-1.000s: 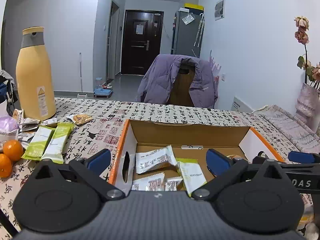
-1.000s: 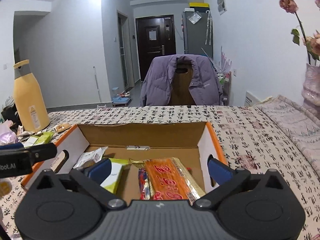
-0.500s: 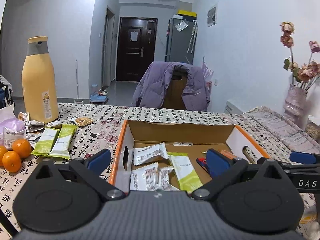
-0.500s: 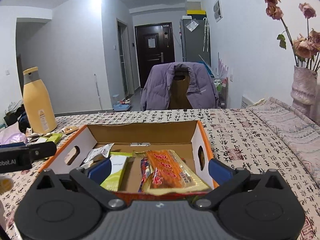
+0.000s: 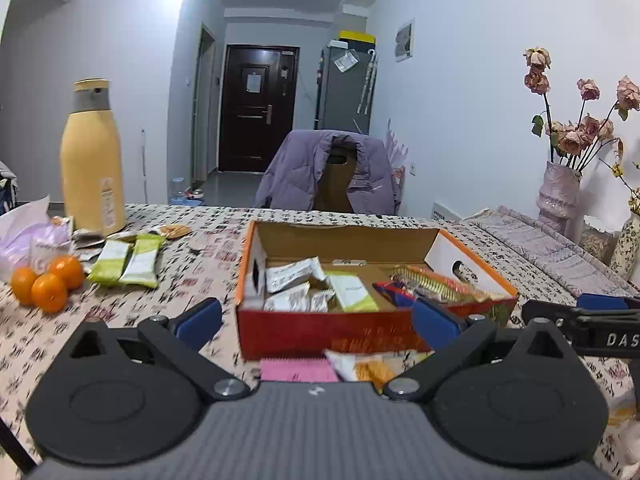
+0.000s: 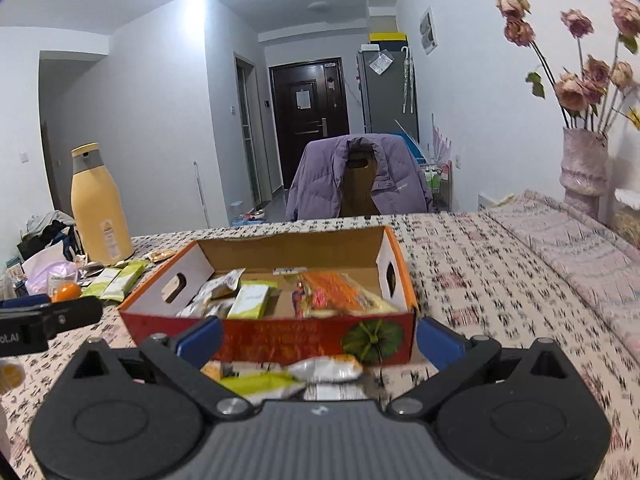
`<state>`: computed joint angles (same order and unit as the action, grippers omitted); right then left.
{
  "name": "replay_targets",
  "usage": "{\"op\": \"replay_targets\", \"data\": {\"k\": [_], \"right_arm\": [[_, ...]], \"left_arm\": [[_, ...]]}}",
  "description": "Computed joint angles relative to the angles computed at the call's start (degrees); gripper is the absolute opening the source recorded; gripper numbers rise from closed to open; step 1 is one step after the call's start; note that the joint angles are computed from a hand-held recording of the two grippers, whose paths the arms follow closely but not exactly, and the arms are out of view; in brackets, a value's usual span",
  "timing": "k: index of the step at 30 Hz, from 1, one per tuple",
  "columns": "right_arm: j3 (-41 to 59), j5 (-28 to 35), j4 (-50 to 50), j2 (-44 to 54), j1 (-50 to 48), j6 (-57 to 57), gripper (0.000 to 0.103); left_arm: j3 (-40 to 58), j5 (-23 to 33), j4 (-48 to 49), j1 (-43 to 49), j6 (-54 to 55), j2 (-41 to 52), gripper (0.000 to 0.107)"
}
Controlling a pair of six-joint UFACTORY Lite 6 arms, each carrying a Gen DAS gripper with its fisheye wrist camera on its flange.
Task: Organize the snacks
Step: 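Withdraw both grippers from the box back toward the snack pile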
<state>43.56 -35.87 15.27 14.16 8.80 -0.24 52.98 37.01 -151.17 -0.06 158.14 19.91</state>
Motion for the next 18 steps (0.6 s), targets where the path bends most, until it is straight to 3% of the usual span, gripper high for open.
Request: {"op": "replay_targets", "data": {"k": [10,18], "right_arm": [[-12.1,-5.6,1.9,-4.4,2.5,1.4,0.103],[-14.7,-8.6,6.1,-3.8,6.5,-1.8,0.103]], "left_arm": [[-12.6,9.5,0.2,4.7,4.1,-2.0,0.103],[-16.3,12.3,0.0,7.4,7.8,-1.7,0.103]]}}
